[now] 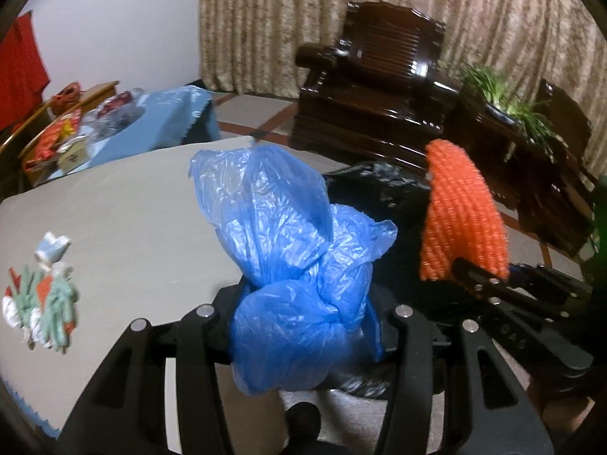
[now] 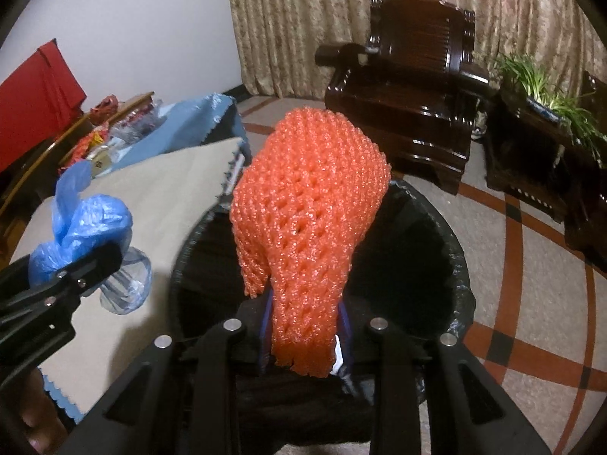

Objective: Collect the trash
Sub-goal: 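Open both tools to drop the foam net and blue bag into the bin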

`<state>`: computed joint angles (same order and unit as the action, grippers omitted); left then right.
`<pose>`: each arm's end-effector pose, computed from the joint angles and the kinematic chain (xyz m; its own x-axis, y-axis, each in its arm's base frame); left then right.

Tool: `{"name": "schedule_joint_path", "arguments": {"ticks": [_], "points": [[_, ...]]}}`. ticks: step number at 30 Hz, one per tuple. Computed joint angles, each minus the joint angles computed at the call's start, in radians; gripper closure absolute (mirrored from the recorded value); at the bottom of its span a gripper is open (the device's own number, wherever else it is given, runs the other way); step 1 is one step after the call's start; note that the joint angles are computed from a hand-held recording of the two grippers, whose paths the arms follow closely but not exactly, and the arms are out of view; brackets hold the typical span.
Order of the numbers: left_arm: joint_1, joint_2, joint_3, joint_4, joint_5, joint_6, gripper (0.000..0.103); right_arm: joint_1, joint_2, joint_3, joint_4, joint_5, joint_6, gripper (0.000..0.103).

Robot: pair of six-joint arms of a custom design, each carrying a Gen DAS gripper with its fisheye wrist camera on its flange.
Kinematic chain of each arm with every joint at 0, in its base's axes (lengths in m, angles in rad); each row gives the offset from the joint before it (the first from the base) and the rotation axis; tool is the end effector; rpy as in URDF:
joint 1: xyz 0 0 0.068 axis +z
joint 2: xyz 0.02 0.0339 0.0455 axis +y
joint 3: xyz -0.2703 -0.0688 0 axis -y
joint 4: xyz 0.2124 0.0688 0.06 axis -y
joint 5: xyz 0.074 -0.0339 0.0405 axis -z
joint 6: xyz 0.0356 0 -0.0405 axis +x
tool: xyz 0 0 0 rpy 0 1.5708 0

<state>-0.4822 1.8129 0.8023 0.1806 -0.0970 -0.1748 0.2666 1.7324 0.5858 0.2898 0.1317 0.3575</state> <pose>0.2872 -0.1464 0.1471 -0.7140 0.1784 -0.6770 0.2838 0.9577 -0.0470 0.2686 0.0685 0.1288 -0.7453 0.1561 -0.6482 0.0882 0.9868 0.1362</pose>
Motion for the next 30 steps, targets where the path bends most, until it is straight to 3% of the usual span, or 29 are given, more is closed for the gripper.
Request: {"name": "schedule_joint_path", "arguments": {"ticks": [5,12,20,30], "points": [[0.002,0.101,0.059,0.023,0.034,0.013,0.038,-0.031,0.072,0.013,0.032,0.010,-0.039,0.049],[0.035,0.127,0.061,0.025,0.050,0.022,0.034,-0.028,0.057,-0.018,0.036,0.009,-0.006,0.047],[0.108,0.024,-0.013,0.016,0.060,0.064,0.033,0.025,-0.066,-0.050,-0.027,0.058,0.057,0.045],[0.347,-0.192,-0.181,0.001,0.135,0.211,0.028,0.288,-0.110,0.038,-0.174,0.198,0.226,0.045]]}}
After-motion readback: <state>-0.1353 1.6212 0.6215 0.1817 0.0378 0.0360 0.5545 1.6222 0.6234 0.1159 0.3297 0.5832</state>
